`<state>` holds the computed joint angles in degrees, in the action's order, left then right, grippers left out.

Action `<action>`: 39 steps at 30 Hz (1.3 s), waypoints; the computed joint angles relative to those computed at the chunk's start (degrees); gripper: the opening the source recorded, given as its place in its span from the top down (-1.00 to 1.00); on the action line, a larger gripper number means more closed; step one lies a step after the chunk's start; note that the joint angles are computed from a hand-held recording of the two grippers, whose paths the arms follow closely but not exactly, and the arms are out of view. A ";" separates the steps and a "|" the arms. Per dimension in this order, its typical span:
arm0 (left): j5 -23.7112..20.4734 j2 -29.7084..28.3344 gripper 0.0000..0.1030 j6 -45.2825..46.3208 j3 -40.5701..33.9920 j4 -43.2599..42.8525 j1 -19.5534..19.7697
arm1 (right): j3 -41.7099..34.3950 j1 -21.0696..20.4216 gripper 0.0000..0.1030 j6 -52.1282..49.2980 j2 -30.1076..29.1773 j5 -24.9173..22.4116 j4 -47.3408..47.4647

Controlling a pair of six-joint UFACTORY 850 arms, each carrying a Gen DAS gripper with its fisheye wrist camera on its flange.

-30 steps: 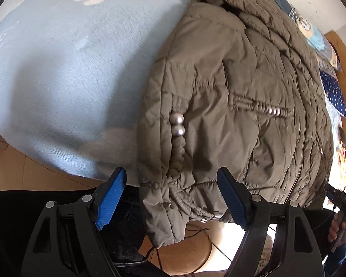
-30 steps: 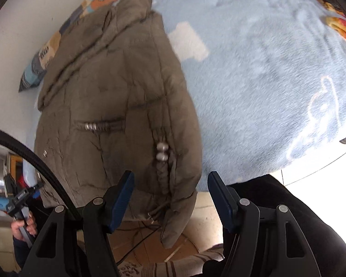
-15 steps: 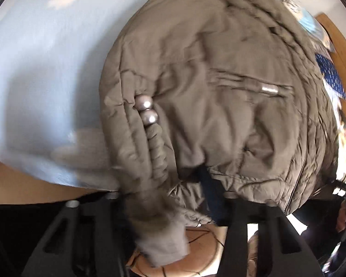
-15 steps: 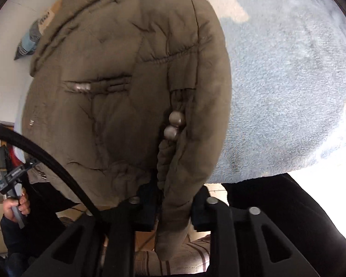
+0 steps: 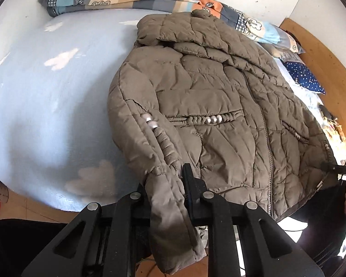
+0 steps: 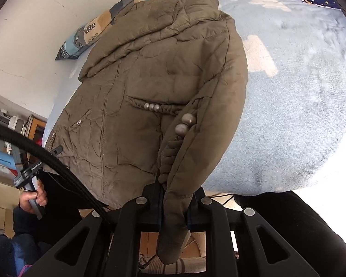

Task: Fold large clothes
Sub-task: 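Grip the hem with both grippers and lift the jacket off the bed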

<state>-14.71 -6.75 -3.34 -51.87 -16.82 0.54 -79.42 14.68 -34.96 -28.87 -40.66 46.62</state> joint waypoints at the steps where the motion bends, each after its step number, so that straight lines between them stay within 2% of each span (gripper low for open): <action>1: -0.66 -0.48 0.65 -0.44 -0.19 0.24 0.15 | 0.07 0.38 0.71 0.70 -0.12 0.38 -0.34; 8: -4.00 -4.22 0.60 -2.52 -1.88 0.17 1.28 | -3.77 1.22 0.61 12.86 -3.94 -0.66 -10.16; 12: -5.45 -6.25 0.46 -3.66 -3.02 0.48 1.52 | -5.95 1.64 0.47 18.20 -5.78 -1.80 -15.23; 14: -5.93 -7.16 0.35 -4.20 -3.59 0.61 1.55 | -8.99 2.70 0.45 21.20 -8.35 -2.62 -16.88; 15: -6.39 -7.75 0.22 -4.72 -3.94 0.65 1.58 | -9.56 2.81 0.43 21.90 -8.92 -3.04 -17.10; 17: -7.22 -8.96 0.14 -2.42 -4.45 -3.03 2.22 | -11.01 2.80 0.43 23.53 -10.50 -4.00 -17.50; 19: -7.31 -9.48 0.21 0.33 -4.61 -6.71 2.71 | -11.39 2.83 0.50 23.06 -11.18 -4.12 -16.92; 20: -6.96 -9.25 0.31 1.56 -4.42 -7.56 2.68 | -11.03 2.95 0.61 21.57 -10.89 -3.44 -16.03; 21: -5.86 -8.44 0.52 1.30 -3.99 -6.33 2.12 | -10.47 3.15 0.66 20.17 -10.34 -2.80 -15.43; 22: -4.72 -7.53 0.62 -1.09 -3.59 -2.69 1.25 | -9.79 3.39 0.67 18.79 -9.64 -1.99 -15.01; 24: -3.04 -6.00 0.67 -6.79 -2.90 4.47 -0.15 | -7.98 4.08 0.69 16.19 -7.69 0.22 -14.31; 26: -1.43 -4.51 0.69 -8.34 -2.02 6.50 -0.63 | -6.25 4.11 0.70 13.65 -5.96 1.67 -11.91; 30: 1.73 -1.47 0.71 -4.65 -0.52 3.13 -0.39 | -3.64 3.36 0.70 5.69 -3.53 3.41 -3.47; 32: 3.15 -0.56 0.71 -6.80 -0.56 6.43 -0.65 | -1.97 2.81 0.70 -2.31 -1.64 4.25 3.61; 35: 5.29 0.84 0.71 -14.48 -1.03 16.33 -1.64 | -0.92 2.12 0.71 -12.20 0.16 4.91 12.13; 39: 5.76 1.87 0.70 -13.76 -2.64 17.03 -1.24 | -1.71 1.38 0.71 -19.78 0.84 4.10 19.90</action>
<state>-8.95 -4.88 -17.09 -54.51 0.21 -0.70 -81.13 16.06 -54.74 -28.03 -36.56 66.52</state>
